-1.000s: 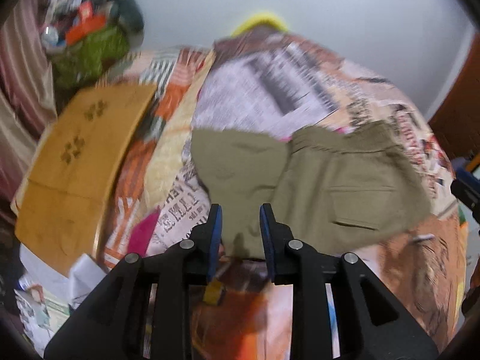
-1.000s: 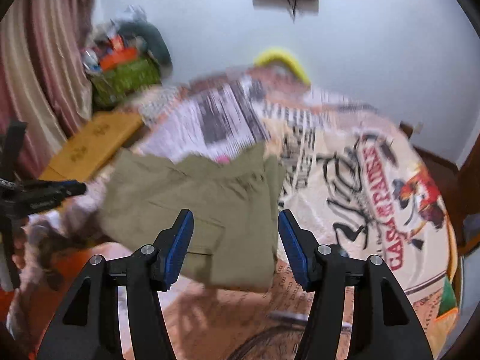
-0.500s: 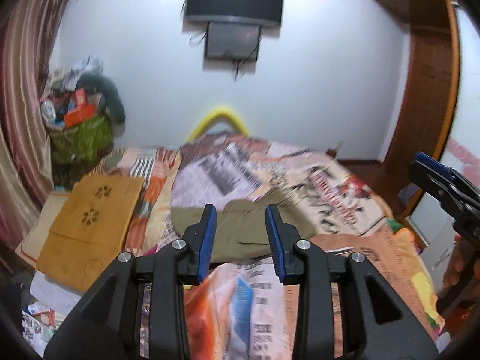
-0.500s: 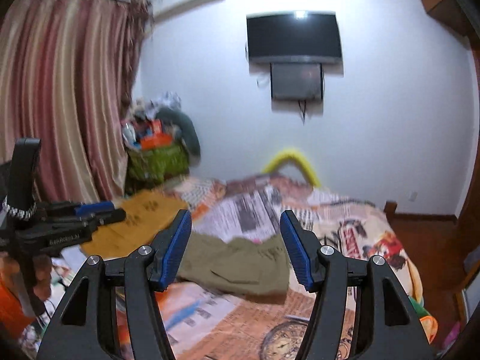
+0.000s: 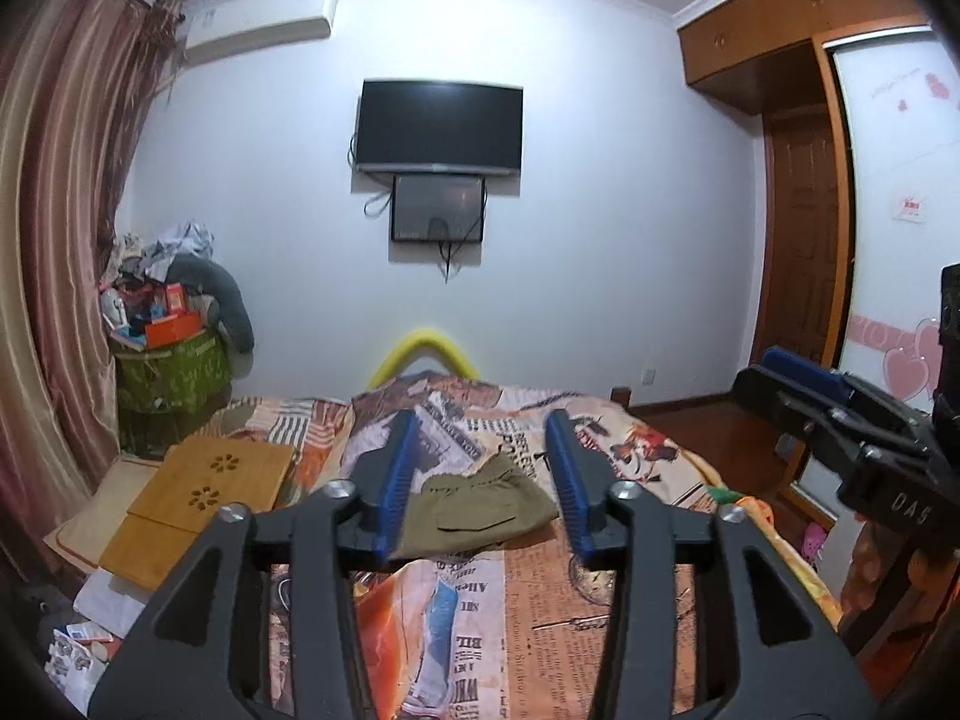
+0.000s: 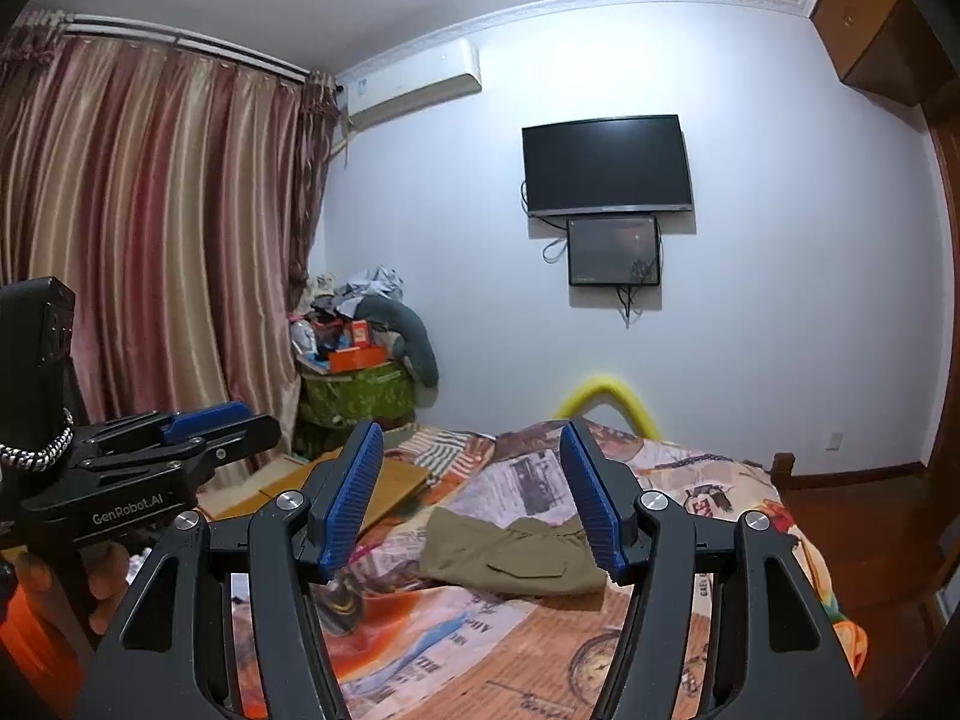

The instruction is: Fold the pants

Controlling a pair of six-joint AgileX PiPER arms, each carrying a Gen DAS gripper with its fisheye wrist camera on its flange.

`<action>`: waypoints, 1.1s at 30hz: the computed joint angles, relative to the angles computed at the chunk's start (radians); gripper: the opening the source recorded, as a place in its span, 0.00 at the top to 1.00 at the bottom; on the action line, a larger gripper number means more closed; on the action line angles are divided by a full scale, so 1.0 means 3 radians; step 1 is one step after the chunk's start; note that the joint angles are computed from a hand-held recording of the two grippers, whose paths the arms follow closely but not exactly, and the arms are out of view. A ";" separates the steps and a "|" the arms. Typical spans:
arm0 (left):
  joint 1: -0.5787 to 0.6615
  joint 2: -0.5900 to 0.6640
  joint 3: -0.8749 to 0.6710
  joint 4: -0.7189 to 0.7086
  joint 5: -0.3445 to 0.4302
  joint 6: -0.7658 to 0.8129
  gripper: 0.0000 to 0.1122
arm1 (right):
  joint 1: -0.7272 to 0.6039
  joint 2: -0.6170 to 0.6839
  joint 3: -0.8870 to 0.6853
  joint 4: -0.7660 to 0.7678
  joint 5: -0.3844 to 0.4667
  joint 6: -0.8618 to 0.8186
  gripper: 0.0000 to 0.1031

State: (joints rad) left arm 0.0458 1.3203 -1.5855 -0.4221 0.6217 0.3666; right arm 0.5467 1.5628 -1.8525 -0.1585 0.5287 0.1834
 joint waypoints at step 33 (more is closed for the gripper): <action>-0.0132 -0.0613 0.0643 0.0390 -0.0297 -0.0470 0.08 | 0.0323 -0.0500 0.0742 -0.1348 -0.0190 0.1350 0.00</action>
State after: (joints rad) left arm 0.0062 1.1363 -1.3925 -0.3051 0.5325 0.2258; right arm 0.6436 1.4127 -1.6299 -0.5630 0.4716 0.5884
